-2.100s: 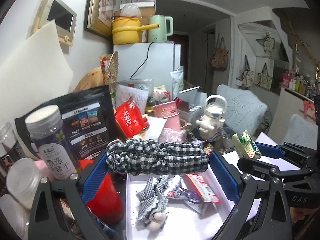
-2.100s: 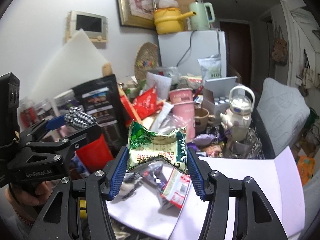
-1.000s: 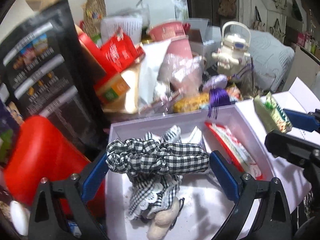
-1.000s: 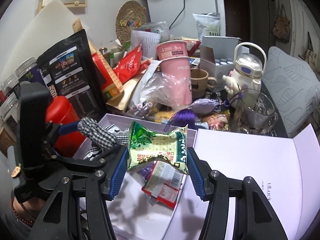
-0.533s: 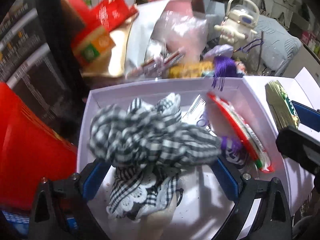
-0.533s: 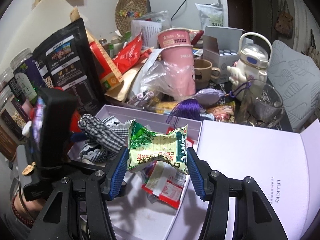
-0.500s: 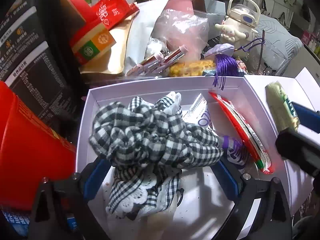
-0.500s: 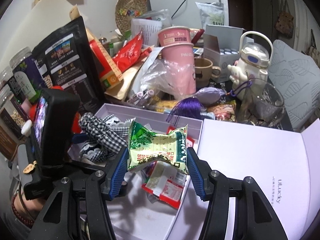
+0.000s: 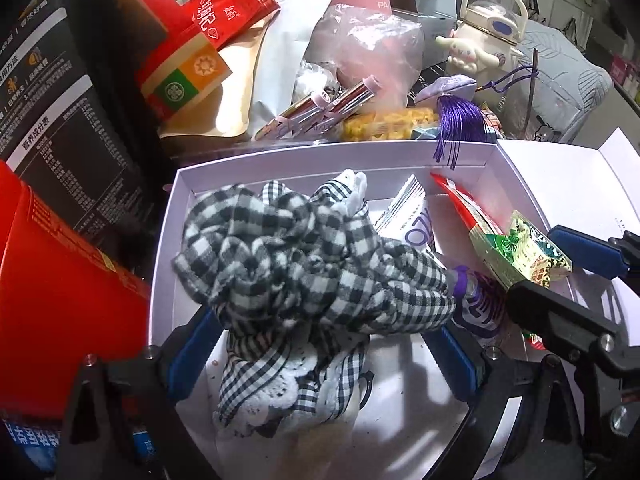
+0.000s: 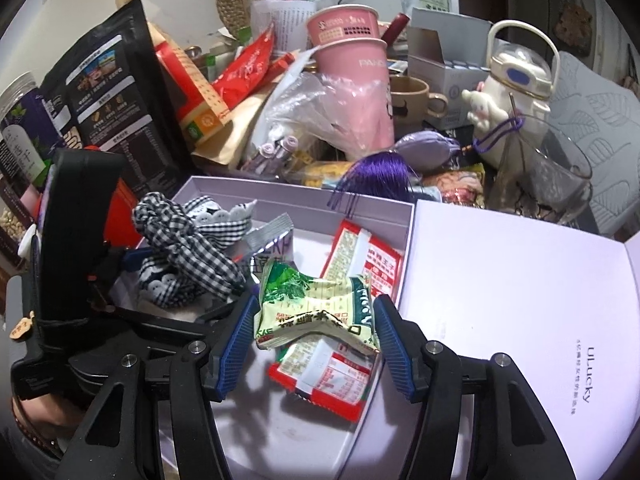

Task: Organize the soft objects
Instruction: 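Open the left tool dropping the scrunchie while the right tool drops the green packet into the box, then withdraw both tools from the box back toward the table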

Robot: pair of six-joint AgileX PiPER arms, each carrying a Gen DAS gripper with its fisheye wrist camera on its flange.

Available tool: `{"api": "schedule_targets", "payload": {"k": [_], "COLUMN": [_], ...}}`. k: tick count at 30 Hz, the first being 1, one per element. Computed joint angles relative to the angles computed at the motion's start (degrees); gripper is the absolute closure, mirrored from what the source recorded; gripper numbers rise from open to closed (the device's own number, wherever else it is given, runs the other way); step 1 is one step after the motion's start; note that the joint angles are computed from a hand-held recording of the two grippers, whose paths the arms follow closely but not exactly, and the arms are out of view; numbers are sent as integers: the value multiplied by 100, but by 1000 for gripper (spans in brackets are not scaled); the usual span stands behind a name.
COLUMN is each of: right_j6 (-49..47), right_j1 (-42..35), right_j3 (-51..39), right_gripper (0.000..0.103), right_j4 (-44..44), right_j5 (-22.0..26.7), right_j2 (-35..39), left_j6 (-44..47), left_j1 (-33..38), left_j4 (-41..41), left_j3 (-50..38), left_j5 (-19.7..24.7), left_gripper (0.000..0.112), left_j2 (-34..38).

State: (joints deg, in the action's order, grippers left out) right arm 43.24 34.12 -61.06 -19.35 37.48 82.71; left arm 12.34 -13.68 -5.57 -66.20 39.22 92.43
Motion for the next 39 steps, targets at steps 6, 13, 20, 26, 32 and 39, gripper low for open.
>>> {"api": "schedule_targets", "payload": {"k": [6,13,20,26,32,39], "right_j6": [-336,-1,-149,72,653,1496], "right_j1": [-105,-1,-21,46,453,1427], "right_j3": [-40,-17,-18,63,74,-132], "right_gripper": [37,30,29,29,29,29], "right_j4": [371,75,58,-138,-667,-1578], "right_j5": [27,183,393,443,671,1485], "right_j2": [-48,-301,-648,-1018,-1335,-1776], "left_j6": [-11,-468,-557,-729,-664,-336], "left_j1": [76,-75,-209,-344,-314,-192], "left_j4": [73,634,747,823,779,354], "left_j3": [115,333,492,595,650,586], "left_j5": [-3,-158,-213,-269,-40,331], "left_gripper": [13,13,13,13,13,13], "left_j2": [-230,-851,-1404,-1768,-2285,-2961]}}
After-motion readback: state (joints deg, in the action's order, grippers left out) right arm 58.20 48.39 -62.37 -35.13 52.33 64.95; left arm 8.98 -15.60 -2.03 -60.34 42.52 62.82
